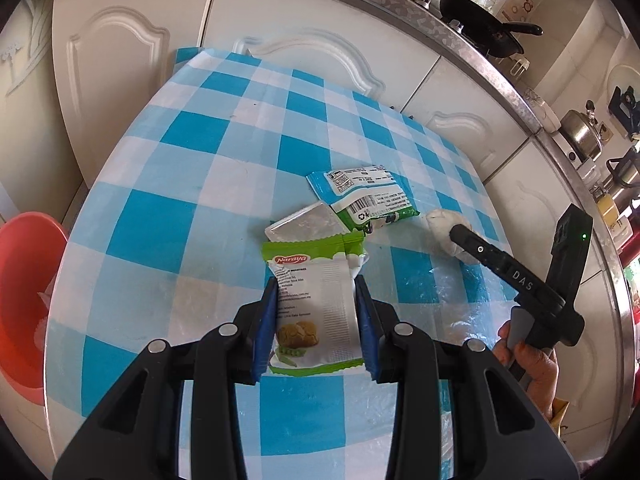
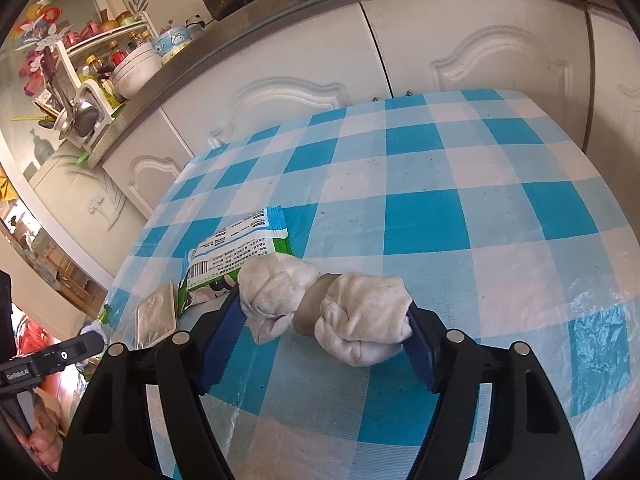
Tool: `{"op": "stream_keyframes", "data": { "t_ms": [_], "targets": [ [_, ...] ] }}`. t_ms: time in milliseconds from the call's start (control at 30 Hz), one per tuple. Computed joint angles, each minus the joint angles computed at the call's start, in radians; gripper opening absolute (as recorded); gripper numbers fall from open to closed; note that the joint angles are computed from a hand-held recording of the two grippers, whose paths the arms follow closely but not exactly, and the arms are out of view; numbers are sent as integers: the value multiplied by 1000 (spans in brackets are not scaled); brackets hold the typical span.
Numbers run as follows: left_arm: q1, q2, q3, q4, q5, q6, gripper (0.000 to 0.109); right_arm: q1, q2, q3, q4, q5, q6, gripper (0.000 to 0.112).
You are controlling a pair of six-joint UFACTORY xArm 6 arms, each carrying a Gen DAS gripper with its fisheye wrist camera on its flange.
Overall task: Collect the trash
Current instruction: 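Carry the green packet and tissue bundle to the red bucket and release both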
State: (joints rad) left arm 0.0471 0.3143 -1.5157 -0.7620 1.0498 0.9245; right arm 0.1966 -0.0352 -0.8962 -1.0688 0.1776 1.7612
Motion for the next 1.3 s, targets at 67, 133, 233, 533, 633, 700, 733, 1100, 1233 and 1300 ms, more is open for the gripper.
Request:
{"op": "stream_keyframes", "data": {
  "t_ms": [67, 133, 233, 533, 633, 700, 733, 1100, 1233, 1300],
  "targets": [
    [14, 8, -6, -10, 9, 20, 38, -1, -10, 2, -49, 10, 58, 72],
    [30, 18, -14, -22, 17, 38, 38, -17, -16, 0, -177, -24, 186, 71],
    [57, 37, -33, -41, 31, 52, 38, -23, -25, 2, -250, -22, 278, 71],
    [123, 81, -85, -83, 32, 87, 38, -31, -67, 17, -473, 5, 549, 71],
    [139, 95, -97, -89, 9, 97, 38, -26, -76, 29, -437, 31, 531, 71],
    [154, 111, -115, -95, 0, 101, 38, -22, -82, 36, -417, 44, 520, 71],
    [161, 120, -127, -95, 0, 96, 38, -21, -83, 39, -403, 45, 509, 71],
    [215, 196, -211, -51, -72, 69, 38, 61, -94, -7, -238, 147, 337, 71],
    [227, 202, -215, -42, -101, 75, 38, 100, -51, -89, -169, 145, 223, 72],
    [232, 204, -215, -35, -121, 79, 38, 123, -16, -145, -132, 134, 159, 72]
  ]
}}
